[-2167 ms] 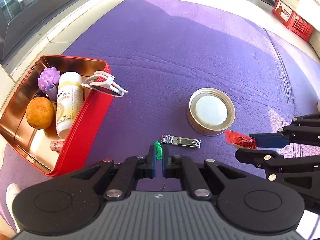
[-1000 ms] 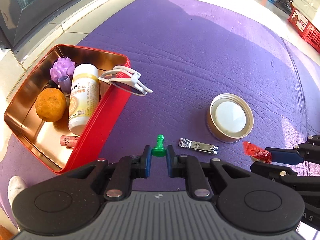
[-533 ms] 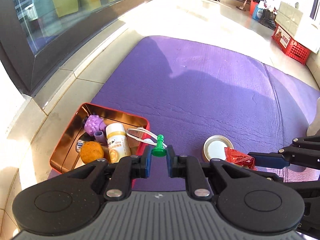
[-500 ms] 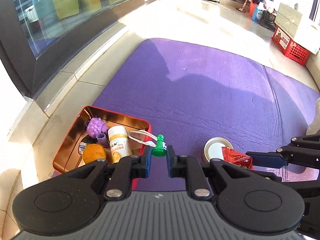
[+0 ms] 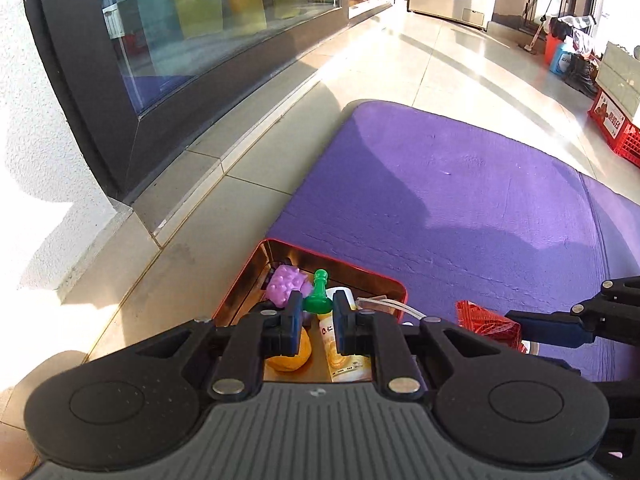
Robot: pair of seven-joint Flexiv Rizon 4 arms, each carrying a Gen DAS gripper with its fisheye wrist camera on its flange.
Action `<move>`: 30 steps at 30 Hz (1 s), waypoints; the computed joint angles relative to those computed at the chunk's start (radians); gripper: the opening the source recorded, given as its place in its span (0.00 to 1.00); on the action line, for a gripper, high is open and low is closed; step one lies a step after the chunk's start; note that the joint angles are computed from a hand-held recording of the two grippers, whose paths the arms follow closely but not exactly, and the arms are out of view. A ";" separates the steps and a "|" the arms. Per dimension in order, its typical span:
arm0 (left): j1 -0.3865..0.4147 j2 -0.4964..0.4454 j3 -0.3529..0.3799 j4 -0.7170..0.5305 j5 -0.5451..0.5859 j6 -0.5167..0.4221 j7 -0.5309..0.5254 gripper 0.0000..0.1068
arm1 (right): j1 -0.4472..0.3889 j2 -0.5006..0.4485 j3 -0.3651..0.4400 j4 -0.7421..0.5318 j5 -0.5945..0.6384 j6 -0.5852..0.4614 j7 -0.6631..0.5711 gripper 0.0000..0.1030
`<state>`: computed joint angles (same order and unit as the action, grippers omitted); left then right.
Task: Organize rigid objects
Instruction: 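Carry green pawn and red candy into red tin and open both tools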
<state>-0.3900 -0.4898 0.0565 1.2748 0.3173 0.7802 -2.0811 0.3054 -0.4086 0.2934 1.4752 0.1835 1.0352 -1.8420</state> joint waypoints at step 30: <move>0.084 -0.147 0.026 0.030 -0.102 -0.052 0.023 0.14 | 0.138 -0.295 -0.043 -0.238 -0.204 -0.120 0.108 0.26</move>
<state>-0.3064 -0.6372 0.0823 1.3046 0.2150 0.7285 -2.0584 0.4437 -0.7034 0.2501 1.2374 -0.0208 0.9157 -1.7340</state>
